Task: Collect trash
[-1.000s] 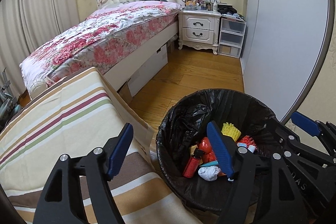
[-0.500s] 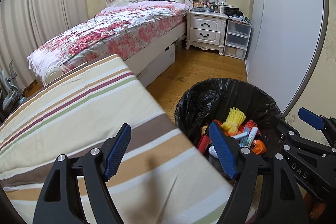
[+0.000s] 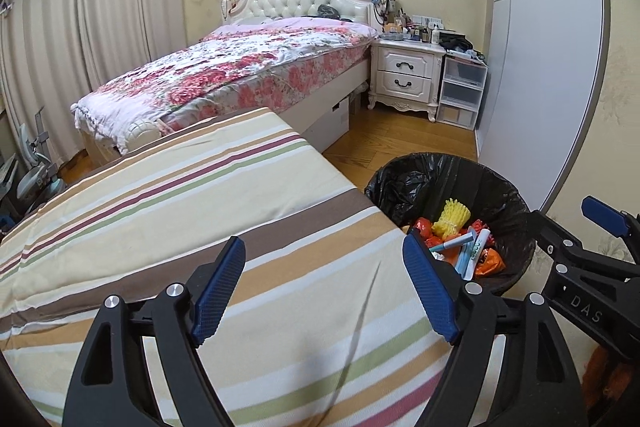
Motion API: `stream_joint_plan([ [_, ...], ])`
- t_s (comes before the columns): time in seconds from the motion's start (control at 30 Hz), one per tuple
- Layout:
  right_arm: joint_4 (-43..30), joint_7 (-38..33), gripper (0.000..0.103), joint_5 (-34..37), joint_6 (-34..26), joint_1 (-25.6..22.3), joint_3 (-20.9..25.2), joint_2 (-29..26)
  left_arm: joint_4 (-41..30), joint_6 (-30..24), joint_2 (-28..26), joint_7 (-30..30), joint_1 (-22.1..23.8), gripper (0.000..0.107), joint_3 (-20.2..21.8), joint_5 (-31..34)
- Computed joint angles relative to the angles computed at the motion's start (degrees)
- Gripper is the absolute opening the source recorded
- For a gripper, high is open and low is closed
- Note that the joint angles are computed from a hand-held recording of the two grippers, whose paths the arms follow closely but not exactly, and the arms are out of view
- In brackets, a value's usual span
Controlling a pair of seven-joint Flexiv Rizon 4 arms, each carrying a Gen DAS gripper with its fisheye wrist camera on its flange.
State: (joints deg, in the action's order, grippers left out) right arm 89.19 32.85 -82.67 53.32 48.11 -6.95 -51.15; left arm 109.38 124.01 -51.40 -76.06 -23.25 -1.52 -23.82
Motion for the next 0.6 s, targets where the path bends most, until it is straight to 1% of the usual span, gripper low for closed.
stream_joint_plan([
  [0.07, 0.47, 0.37, 0.079, -0.9, -0.3, 0.56, -0.04, 0.43, 1.7, 1.53, 0.77, -0.96, 0.56, 0.079, -0.28, 0.58],
  [0.17, 1.06, 0.35, 0.084, -1.94, -1.46, 1.31, 0.3, 1.11, 3.92, 3.65, 1.78, -2.19, 1.32, 0.079, -0.72, 1.4],
  [0.3, 1.81, 1.04, 0.084, -3.52, -2.61, 1.77, 0.99, 1.94, 6.18, 5.99, 2.68, -3.19, 2.13, 0.08, -1.09, 2.49],
  [0.6, 2.83, 2.68, 0.084, -6.49, -4.9, 1.64, 2.43, 3.25, 7.47, 7.71, 3.07, -3.81, 2.53, 0.08, -1.51, 2.81],
])
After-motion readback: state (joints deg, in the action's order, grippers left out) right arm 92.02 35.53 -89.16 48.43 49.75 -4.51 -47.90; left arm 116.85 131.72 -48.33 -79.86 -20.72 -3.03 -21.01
